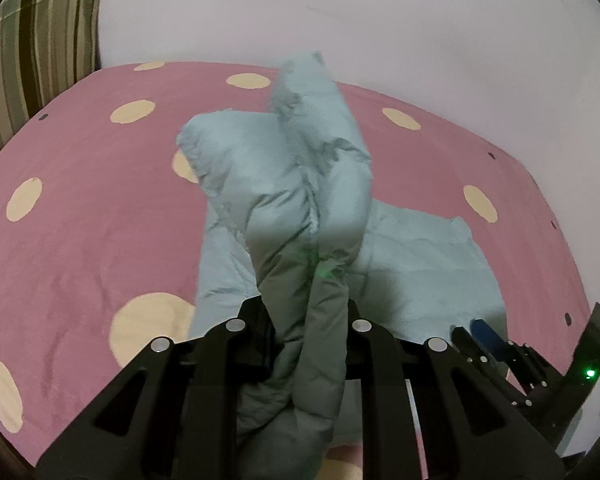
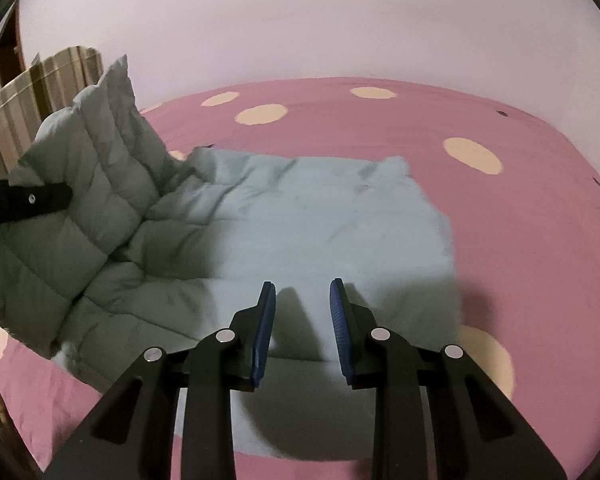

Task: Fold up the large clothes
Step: 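Carry the lifted jacket with the left gripper while the right gripper opens and withdraws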

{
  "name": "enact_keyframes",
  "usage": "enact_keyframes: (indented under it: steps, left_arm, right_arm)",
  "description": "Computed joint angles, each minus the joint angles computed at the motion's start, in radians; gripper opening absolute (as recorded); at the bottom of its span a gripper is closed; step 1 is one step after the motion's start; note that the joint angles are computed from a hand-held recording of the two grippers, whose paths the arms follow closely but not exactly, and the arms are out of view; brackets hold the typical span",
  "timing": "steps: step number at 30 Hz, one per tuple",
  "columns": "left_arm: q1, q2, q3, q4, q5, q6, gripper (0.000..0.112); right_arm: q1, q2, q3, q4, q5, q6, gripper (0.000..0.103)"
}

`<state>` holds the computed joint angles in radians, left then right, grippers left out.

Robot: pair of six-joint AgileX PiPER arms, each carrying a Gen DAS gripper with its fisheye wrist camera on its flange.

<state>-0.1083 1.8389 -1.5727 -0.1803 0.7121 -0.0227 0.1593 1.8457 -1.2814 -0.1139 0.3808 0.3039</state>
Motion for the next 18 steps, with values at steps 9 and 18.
enact_keyframes:
  steps: [9, 18]
  left_arm:
    - [-0.149, 0.033, -0.005, 0.157, -0.026, -0.163, 0.017]
    - [-0.286, 0.109, -0.060, 0.299, -0.013, -0.323, 0.017]
  right_arm:
    - [-0.079, -0.052, 0.098, 0.008, -0.045, -0.032, 0.029]
    - [-0.119, -0.113, 0.190, 0.002, -0.072, -0.030, 0.029]
